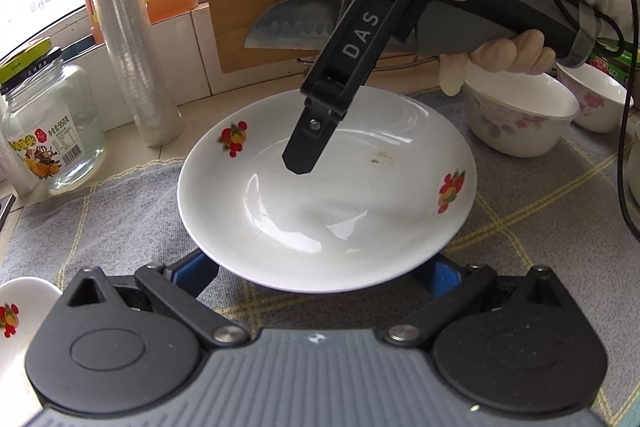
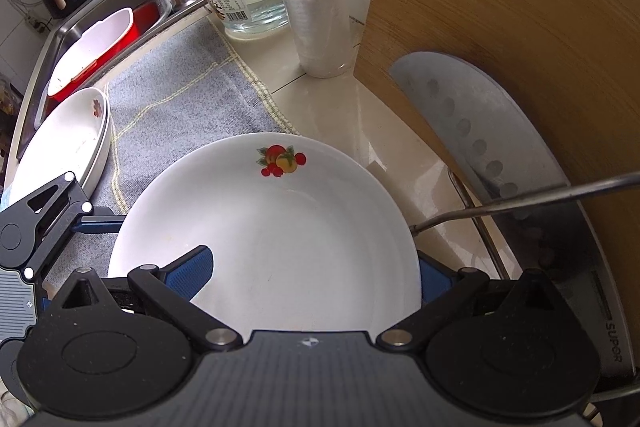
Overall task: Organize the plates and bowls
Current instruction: 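Carry the flower-print plate with both grippers toward the plate stack by the sink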
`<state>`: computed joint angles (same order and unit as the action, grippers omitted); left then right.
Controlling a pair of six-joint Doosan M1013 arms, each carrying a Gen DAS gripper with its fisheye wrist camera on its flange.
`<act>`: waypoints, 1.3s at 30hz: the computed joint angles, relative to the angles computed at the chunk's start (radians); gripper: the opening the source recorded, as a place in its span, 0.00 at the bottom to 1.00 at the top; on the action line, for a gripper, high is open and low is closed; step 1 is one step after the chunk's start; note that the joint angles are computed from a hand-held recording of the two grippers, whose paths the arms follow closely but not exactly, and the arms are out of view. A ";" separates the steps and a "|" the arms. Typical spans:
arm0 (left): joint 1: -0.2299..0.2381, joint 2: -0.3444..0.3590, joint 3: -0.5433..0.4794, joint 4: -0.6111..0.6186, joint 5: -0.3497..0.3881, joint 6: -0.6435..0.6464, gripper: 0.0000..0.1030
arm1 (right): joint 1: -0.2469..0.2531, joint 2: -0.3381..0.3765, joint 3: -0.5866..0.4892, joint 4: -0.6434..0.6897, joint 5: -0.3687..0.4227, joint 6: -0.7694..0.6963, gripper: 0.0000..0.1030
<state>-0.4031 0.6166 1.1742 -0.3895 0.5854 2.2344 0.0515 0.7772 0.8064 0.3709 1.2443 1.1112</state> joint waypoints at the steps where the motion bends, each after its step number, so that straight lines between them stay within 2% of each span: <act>1: 0.001 0.001 -0.003 -0.002 0.005 -0.001 0.99 | 0.001 0.001 -0.001 -0.003 0.002 -0.002 1.00; 18: 0.002 -0.005 -0.006 0.003 0.017 -0.019 0.99 | 0.002 -0.014 0.015 0.009 -0.012 -0.012 1.00; 36: 0.025 -0.028 0.006 -0.091 0.097 0.023 0.99 | 0.011 -0.061 0.077 0.020 -0.032 -0.025 1.00; 39: 0.023 -0.036 0.017 -0.084 0.091 0.024 0.99 | 0.012 -0.065 0.081 0.025 -0.033 -0.028 1.00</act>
